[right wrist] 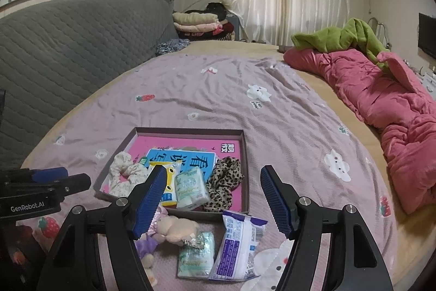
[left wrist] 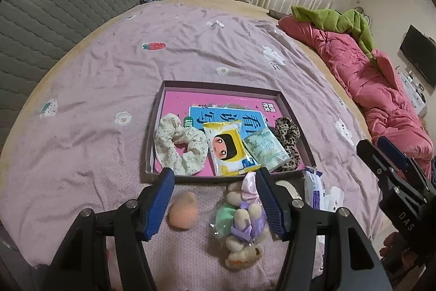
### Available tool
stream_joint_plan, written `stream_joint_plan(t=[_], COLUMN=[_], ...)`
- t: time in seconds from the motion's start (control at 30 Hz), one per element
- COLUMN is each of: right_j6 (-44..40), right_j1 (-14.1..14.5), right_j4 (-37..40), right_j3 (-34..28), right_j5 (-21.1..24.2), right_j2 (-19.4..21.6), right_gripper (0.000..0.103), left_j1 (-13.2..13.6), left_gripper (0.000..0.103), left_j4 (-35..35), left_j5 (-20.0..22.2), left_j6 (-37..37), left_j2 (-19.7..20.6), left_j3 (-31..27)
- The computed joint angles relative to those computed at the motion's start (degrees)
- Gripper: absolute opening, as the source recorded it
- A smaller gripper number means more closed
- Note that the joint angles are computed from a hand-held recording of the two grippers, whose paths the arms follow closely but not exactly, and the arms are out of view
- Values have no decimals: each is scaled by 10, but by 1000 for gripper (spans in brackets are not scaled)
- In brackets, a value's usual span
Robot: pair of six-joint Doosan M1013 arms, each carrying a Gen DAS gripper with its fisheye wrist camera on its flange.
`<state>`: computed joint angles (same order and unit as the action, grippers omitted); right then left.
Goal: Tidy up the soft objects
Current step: 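Move the left tool to the teddy bear while the right tool approaches the white-purple packet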
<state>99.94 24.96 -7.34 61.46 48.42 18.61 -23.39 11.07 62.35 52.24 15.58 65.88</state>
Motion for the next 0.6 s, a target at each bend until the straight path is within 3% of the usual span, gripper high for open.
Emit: stream_joint_plan(t=[0.6], right_j6=[-7], right_j1=[-19], right_j4=[30], right_j3=[72], right_j5=[-5], right_j2=[-36], right_gripper=[75], left_j1=[-9], left_gripper=[61], left_j4=[-16], left_j5=[11], left_j6=[10], left_j2=[-15], left_j3=[34])
